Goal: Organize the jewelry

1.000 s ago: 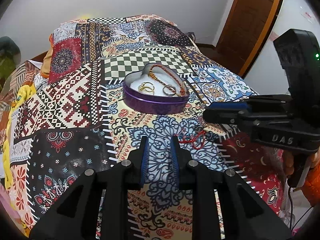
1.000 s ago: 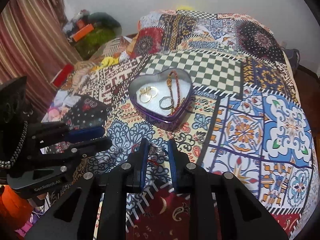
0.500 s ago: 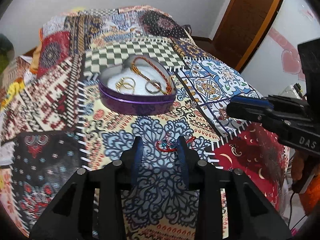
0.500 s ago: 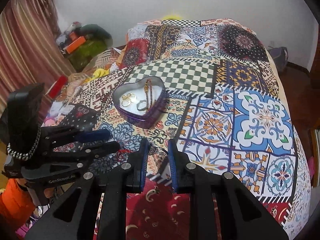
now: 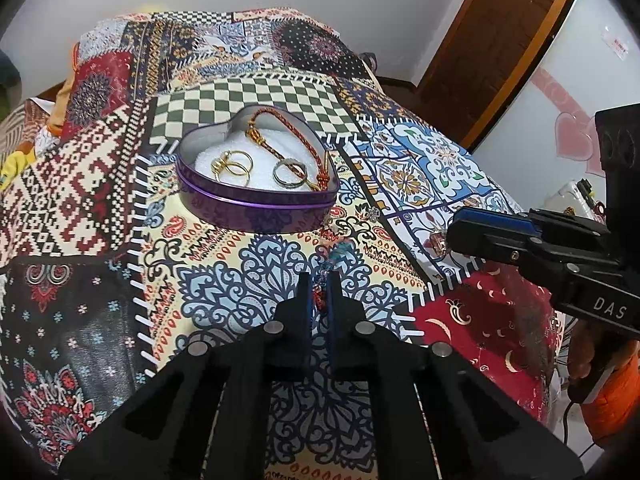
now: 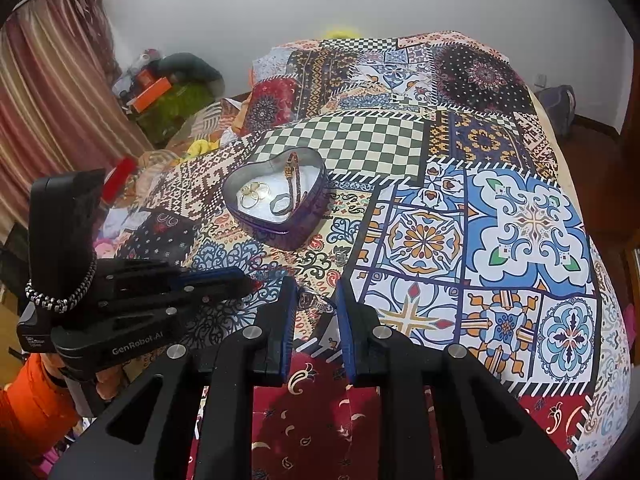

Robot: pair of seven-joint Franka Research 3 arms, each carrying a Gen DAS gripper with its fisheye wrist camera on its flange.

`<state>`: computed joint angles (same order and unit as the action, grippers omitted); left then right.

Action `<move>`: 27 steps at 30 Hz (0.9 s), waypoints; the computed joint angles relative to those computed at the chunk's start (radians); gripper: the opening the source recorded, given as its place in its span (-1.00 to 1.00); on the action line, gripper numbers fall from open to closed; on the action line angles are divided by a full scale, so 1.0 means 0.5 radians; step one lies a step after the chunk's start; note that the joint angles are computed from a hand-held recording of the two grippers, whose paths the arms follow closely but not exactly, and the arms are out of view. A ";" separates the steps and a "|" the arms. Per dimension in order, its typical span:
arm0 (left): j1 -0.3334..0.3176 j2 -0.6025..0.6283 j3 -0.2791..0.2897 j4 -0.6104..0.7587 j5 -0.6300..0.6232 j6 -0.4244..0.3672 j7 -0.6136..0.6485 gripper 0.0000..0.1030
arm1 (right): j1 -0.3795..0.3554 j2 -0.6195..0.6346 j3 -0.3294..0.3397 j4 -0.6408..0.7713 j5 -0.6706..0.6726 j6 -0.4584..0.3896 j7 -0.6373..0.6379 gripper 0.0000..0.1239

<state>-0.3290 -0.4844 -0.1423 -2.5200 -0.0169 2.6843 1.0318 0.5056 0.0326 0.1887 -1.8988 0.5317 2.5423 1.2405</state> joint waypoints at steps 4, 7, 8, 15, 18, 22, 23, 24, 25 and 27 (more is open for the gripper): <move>0.038 -0.089 -0.036 -0.021 0.059 -0.018 -0.051 -0.98 | 0.001 -0.021 -0.001 -0.010 0.008 0.013 -0.002 -0.71; 0.061 -0.146 -0.046 -0.027 0.113 -0.022 -0.084 -0.98 | 0.002 -0.037 -0.002 -0.014 0.016 0.027 -0.002 -0.71; 0.072 -0.168 -0.052 -0.027 0.135 -0.025 -0.099 -0.98 | 0.002 -0.041 -0.002 -0.011 0.021 0.033 -0.002 -0.71; 0.118 -0.307 -0.074 -0.030 0.255 -0.038 -0.192 -0.98 | 0.010 -0.063 -0.001 0.007 0.048 0.078 -0.008 -0.71; 0.140 -0.346 -0.081 -0.018 0.306 -0.044 -0.215 -0.98 | 0.017 -0.071 0.003 0.019 0.057 0.097 -0.015 -0.71; 0.174 -0.383 -0.094 0.005 0.375 -0.042 -0.241 -0.98 | 0.026 -0.072 0.007 0.041 0.067 0.122 -0.025 -0.71; 0.179 -0.390 -0.095 0.008 0.389 -0.040 -0.245 -0.98 | 0.029 -0.069 0.008 0.049 0.072 0.128 -0.028 -0.71; 0.186 -0.395 -0.098 0.013 0.405 -0.036 -0.249 -0.98 | 0.031 -0.066 0.008 0.057 0.077 0.132 -0.032 -0.71; 0.194 -0.399 -0.098 0.020 0.421 -0.033 -0.251 -0.98 | 0.033 -0.060 0.009 0.069 0.082 0.136 -0.038 -0.71; 0.212 -0.407 -0.104 0.031 0.452 -0.025 -0.260 -0.98 | 0.037 -0.048 0.013 0.093 0.092 0.145 -0.048 -0.71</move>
